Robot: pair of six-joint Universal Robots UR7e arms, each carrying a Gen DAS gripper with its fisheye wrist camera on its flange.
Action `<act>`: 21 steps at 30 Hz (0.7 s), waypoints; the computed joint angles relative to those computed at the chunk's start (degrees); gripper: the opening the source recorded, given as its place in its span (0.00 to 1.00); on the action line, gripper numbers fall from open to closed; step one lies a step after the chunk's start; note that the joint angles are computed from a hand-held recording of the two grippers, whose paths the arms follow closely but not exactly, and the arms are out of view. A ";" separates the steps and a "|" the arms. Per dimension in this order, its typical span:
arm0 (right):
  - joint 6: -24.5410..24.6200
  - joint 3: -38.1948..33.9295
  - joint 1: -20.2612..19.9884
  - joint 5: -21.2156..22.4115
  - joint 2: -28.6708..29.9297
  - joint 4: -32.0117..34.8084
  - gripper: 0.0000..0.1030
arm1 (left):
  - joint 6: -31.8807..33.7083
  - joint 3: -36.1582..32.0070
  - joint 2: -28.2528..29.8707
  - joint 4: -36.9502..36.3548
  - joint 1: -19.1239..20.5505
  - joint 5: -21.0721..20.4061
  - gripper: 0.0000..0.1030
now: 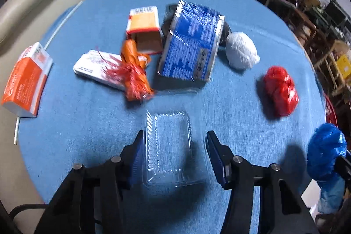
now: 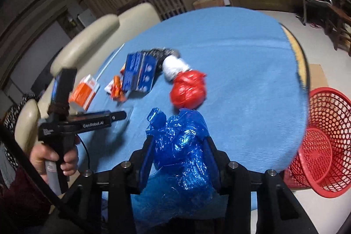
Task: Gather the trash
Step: 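Carry both items to the red basket and open both grippers over it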
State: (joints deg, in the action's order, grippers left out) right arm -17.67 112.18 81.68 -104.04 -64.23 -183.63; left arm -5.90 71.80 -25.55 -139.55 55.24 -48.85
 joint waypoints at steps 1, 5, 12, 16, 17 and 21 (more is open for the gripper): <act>0.17 0.57 -0.55 0.56 -0.73 -0.72 0.46 | 0.27 0.41 -0.17 -0.69 -0.01 -0.33 0.53; 1.36 2.34 -3.09 2.44 -3.39 -3.40 0.46 | -0.21 2.24 -0.84 -1.96 -0.76 -0.99 0.50; 4.25 5.97 -8.14 4.31 -8.68 -9.12 0.46 | 3.94 7.84 -2.20 -7.50 -6.34 -4.16 0.50; 6.81 8.55 -12.14 5.03 -12.53 -12.52 0.46 | 8.57 6.96 -0.52 -8.59 -9.63 -8.52 0.50; 7.22 9.03 -13.30 5.56 -13.43 -12.93 0.46 | 10.46 6.28 0.46 -8.83 -10.83 -10.03 0.51; 9.63 11.88 -17.68 6.70 -17.94 -14.60 0.48 | 14.90 0.22 5.31 -6.03 -13.00 -15.16 0.51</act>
